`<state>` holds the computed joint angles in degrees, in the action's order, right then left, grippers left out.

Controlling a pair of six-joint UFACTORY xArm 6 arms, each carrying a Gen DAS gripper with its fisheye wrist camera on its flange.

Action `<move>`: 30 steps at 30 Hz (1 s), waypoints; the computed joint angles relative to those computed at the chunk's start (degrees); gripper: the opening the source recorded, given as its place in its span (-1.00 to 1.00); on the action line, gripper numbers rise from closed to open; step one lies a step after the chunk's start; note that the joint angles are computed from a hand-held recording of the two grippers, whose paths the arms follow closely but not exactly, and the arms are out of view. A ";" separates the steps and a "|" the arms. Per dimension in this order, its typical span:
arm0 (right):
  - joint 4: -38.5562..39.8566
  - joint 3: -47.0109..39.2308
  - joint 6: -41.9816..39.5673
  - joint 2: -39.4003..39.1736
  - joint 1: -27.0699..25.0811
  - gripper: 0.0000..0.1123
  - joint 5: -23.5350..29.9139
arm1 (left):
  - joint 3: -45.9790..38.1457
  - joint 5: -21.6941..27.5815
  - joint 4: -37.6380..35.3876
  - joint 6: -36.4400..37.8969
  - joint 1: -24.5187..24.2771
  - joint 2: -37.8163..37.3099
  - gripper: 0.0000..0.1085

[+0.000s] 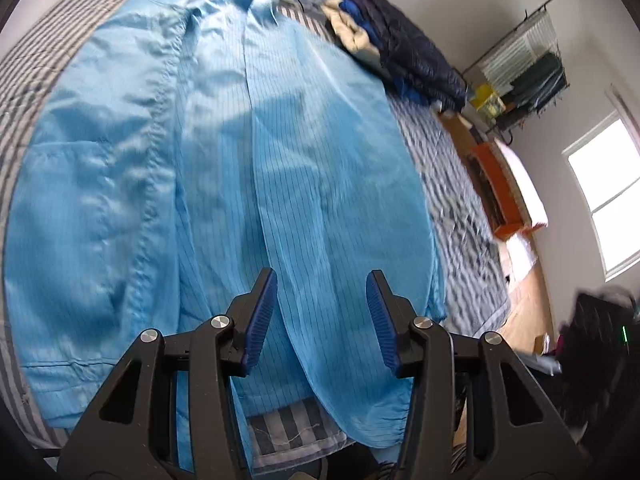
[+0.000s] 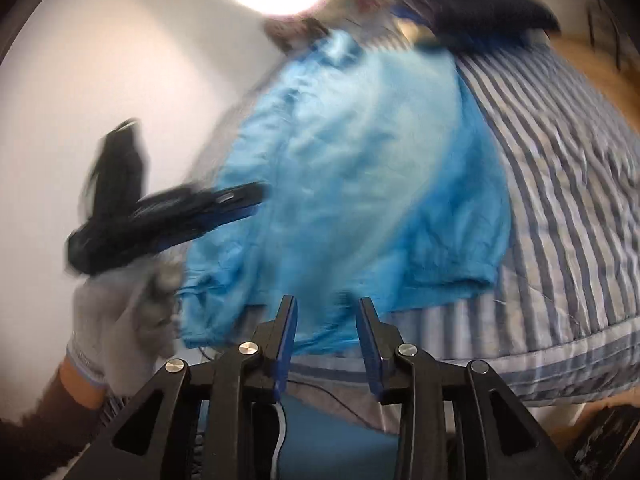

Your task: Fold large clothes

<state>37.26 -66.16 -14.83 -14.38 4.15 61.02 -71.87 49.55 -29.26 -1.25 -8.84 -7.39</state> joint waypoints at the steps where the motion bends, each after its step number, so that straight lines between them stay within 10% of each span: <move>1: 2.50 -1.42 0.08 2.42 -1.73 -0.41 1.68 | 0.02 0.15 0.43 0.13 -0.30 0.20 -0.15; 7: 13.69 -4.50 -0.02 10.96 -5.76 -0.40 8.06 | -0.35 1.17 1.85 -0.13 -0.92 2.46 -0.15; 9: 14.24 -4.08 -1.06 11.13 -5.35 -0.78 9.28 | -0.78 1.54 2.85 -0.33 -1.14 3.39 -0.15; 19: 2.14 1.43 -3.46 -4.55 -4.42 -1.00 2.85 | -1.07 1.26 8.69 -1.86 -3.23 5.12 -0.15; 23: -6.43 0.62 -3.19 -4.88 -4.63 -0.37 3.62 | -0.57 1.01 10.05 -1.66 -3.62 4.30 -0.15; 30: -4.30 -7.03 -7.20 3.67 -6.72 -0.37 2.46 | 1.95 -0.67 7.55 -0.25 -3.78 -0.12 -0.15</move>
<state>32.96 -73.19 -22.04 -10.70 -2.57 63.48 -69.92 48.88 -21.71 -1.49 -12.63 -7.50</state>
